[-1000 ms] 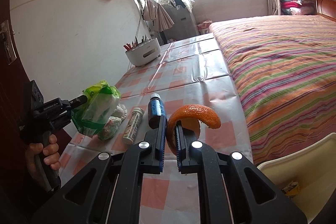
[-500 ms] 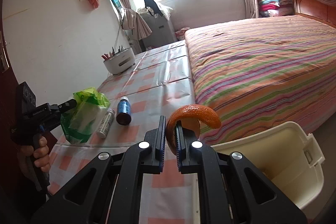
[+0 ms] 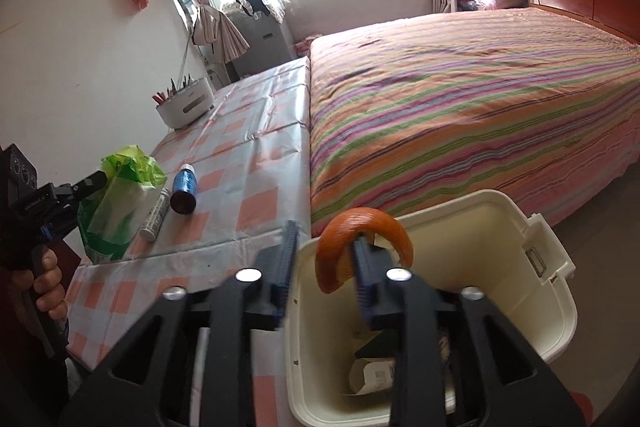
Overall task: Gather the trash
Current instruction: 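Carry the orange peel into the cream bin and open the right tool while the left tool carries the bag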
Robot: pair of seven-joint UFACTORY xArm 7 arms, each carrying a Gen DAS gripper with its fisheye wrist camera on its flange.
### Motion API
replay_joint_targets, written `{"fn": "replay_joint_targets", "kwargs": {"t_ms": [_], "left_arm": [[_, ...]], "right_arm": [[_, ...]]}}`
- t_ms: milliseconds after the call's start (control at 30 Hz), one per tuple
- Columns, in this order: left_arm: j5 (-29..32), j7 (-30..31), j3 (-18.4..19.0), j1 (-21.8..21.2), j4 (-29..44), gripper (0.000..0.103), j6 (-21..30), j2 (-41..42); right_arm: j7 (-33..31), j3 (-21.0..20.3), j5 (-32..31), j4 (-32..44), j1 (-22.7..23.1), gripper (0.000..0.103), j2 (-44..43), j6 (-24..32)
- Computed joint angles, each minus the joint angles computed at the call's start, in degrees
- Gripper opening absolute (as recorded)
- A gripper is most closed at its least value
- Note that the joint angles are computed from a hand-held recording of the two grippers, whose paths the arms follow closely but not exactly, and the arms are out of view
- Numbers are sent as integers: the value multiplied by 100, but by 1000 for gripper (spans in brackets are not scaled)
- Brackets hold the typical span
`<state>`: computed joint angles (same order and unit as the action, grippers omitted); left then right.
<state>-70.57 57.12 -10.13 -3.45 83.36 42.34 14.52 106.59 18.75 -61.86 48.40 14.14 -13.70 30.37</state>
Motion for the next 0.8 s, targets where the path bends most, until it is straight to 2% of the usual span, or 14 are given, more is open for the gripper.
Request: {"fn": "replay_joint_targets", "kwargs": {"t_ms": [33, 67, 133, 233, 267, 333, 433, 533, 633, 733, 800], "left_arm": [[9, 8, -9, -8, -20, 21, 11, -19], [22, 21, -15, -23, -38, 21, 9, -35], [34, 34, -19, -44, -66, 21, 17, -58], [50, 66, -23, -88, -144, 21, 13, -111], [55, 74, -20, -100, -150, 21, 17, -110], [84, 72, -20, -128, -160, 21, 34, -111], [131, 83, -25, -167, -162, 21, 41, -112], [126, 133, -40, -199, -206, 21, 34, -148], [118, 183, -43, -245, -279, 21, 28, -210], [119, 207, -42, -295, -310, 21, 23, -241], [134, 208, -37, -320, -312, 21, 39, -243]], "right_arm": [[9, -13, 80, -39, 4, 58, -6, 39], [61, -26, 108, -78, -2, 63, -29, 18], [56, -75, 187, -138, -26, 64, -51, -148], [-203, -112, 500, -180, -29, 72, -52, -124], [-278, -187, 597, -199, 43, 72, -22, -149], [25, -87, 487, -280, -134, 72, -107, -328], [92, -47, 455, -286, -239, 72, -134, -480], [245, -125, 555, -430, -362, 72, -113, -1007], [495, -34, 474, -545, -571, 72, -202, -1258], [15, 62, 854, -526, -625, 74, -229, -949], [211, -56, 781, -624, -676, 74, -147, -1504]]}}
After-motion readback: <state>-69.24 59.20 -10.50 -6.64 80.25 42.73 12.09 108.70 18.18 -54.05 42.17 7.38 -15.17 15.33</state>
